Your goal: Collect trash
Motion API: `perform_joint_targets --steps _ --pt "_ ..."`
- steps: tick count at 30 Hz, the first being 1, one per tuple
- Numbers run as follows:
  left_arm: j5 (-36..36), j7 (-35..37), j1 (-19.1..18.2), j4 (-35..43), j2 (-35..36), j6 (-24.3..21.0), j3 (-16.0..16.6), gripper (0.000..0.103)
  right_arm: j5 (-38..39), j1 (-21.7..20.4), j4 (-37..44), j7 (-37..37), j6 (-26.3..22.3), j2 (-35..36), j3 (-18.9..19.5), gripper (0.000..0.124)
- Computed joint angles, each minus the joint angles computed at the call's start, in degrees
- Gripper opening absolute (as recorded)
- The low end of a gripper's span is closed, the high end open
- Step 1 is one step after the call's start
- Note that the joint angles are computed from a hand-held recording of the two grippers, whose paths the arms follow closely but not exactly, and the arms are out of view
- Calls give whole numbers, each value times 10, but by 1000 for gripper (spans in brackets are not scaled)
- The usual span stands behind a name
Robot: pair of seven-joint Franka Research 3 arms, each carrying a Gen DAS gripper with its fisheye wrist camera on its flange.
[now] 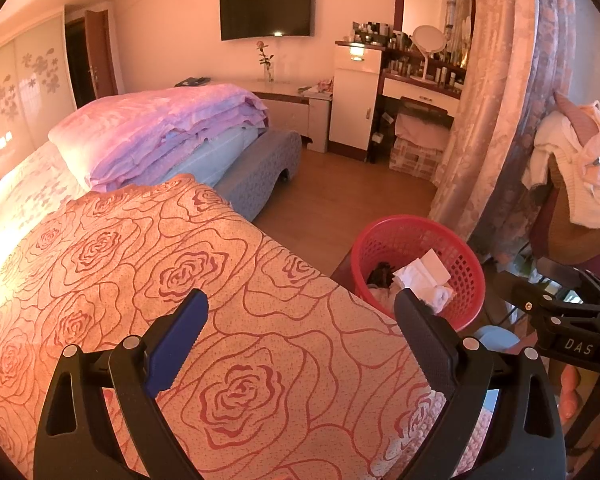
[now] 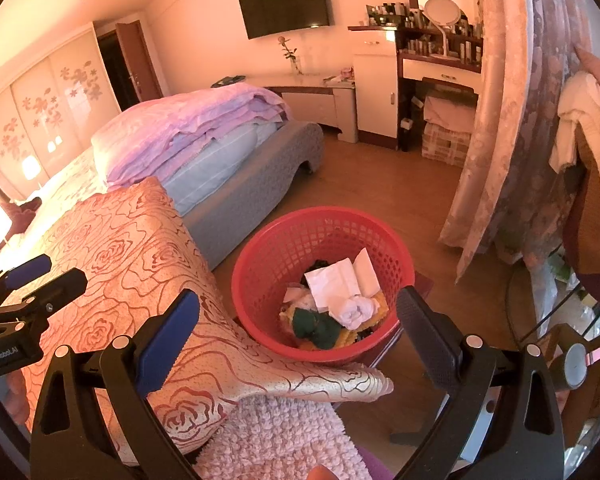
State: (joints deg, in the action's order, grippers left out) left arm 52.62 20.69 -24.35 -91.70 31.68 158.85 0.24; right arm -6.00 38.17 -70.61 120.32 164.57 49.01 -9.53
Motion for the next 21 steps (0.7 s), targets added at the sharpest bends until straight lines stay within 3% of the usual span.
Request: perform_joint_targets --steps 21 --pt "11 -5 -4 0 2 4 3 91 5 -2 -2 -5 1 0 1 96"
